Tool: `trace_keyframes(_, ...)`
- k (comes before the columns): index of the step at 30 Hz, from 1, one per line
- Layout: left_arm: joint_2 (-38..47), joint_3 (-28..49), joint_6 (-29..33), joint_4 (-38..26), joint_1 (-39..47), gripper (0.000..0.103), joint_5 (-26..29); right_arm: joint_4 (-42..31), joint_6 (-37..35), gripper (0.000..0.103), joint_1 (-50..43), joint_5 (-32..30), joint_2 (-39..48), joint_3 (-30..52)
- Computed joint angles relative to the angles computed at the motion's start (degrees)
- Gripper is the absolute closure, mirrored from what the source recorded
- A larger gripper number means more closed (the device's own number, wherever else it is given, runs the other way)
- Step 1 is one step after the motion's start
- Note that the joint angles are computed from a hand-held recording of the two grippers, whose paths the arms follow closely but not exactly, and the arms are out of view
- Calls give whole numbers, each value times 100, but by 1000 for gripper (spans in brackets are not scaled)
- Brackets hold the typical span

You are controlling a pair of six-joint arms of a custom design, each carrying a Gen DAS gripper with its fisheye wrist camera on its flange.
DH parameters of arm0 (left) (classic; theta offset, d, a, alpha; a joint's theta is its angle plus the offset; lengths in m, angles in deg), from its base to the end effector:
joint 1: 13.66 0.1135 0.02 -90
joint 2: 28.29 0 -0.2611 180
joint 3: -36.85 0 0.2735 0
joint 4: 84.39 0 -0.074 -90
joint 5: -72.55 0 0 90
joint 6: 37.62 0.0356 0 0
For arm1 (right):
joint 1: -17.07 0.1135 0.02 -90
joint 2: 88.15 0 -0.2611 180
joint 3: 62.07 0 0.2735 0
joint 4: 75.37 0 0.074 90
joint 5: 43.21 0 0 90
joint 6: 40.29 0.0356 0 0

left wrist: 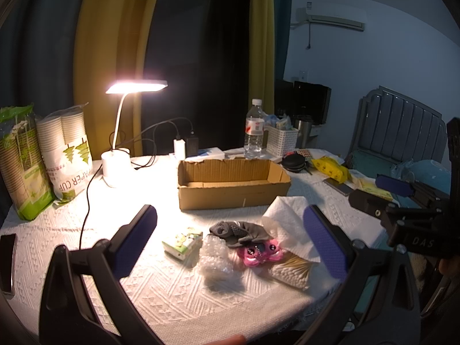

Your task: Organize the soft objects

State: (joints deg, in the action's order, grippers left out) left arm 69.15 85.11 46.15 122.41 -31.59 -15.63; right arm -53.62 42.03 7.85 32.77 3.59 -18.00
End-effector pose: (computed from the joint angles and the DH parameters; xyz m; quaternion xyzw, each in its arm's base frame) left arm 0.3174 -0.1039 0.1237 0.0935 0.8256 -0.1293 0.5413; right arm 0.3071 -0.0411 0.1248 -0.0534 0.8421 0.0250 0.5360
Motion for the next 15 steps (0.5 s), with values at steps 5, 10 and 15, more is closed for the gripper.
trace_keyframes(5, 0, -3, -2, 0, 3, 1, 5, 22, 2, 18, 7, 5, 44, 17)
trace_keyframes(10, -5, 0, -4, -13, 2, 1, 3, 40, 8, 18, 15, 4, 84, 25)
trace_keyframes(15, -9, -17, 4, 18, 2, 1, 2, 74, 26, 18, 75, 64, 145, 38)
